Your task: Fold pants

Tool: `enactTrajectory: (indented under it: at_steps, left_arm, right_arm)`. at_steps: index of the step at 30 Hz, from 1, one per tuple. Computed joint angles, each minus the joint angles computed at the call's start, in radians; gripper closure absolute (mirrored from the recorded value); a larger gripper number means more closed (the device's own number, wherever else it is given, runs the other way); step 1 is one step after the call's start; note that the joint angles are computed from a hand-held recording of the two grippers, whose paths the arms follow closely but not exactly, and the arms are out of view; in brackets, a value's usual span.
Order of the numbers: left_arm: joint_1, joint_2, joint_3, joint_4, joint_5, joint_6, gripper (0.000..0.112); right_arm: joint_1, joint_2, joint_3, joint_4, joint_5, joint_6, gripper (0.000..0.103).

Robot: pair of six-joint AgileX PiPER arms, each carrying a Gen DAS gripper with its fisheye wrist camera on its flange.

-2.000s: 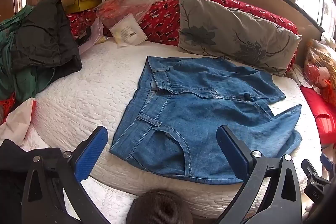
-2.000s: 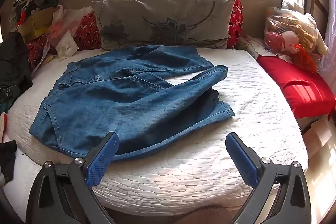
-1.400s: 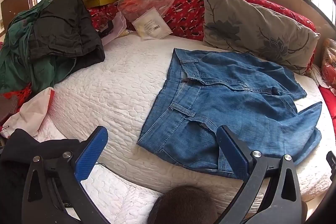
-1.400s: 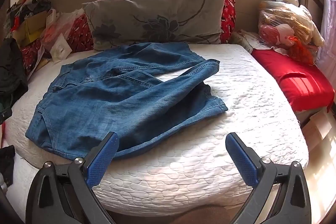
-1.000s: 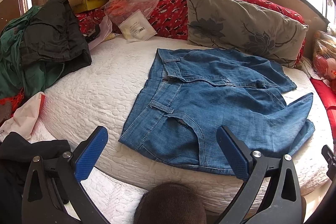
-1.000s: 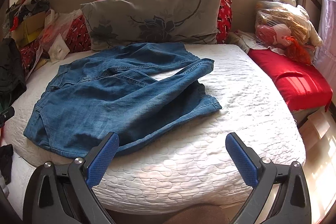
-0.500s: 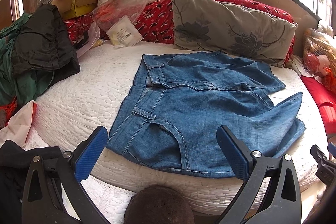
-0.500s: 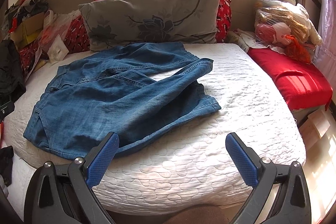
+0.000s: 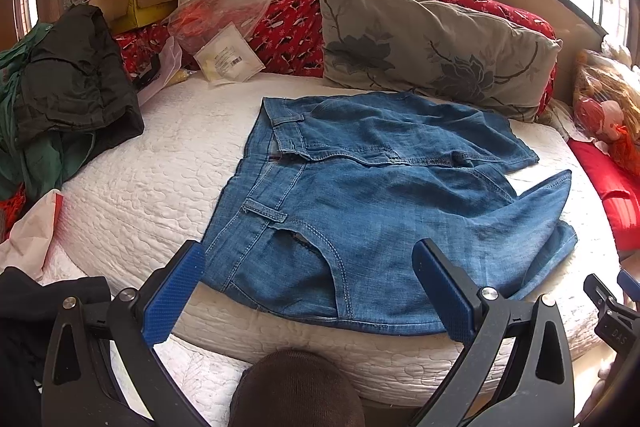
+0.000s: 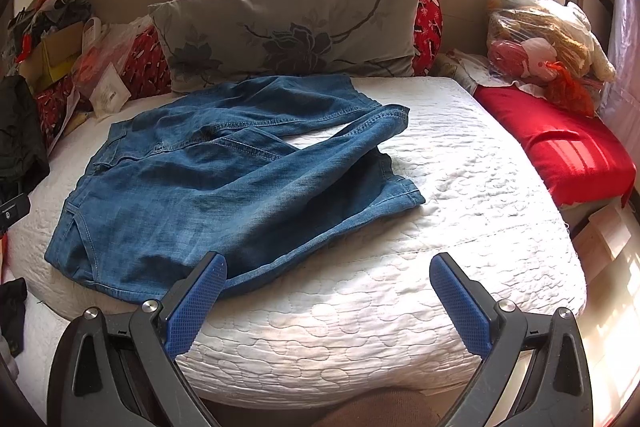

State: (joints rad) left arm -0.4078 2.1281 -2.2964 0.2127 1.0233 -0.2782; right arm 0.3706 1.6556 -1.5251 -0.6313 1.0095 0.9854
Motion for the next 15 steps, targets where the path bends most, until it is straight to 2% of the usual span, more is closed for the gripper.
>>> enactTrajectory:
  at_steps: [7, 15]
  left_arm:
    - [-0.002, 0.005, -0.004, -0.007, 0.006, 0.004, 0.009]
    - [-0.001, 0.046, -0.075, -0.017, 0.049, 0.016, 0.009]
  right_arm:
    - [-0.004, 0.005, -0.002, 0.019, 0.000, -0.008, 0.001]
    - [-0.013, 0.013, -0.015, 0.032, 0.002, -0.018, 0.001]
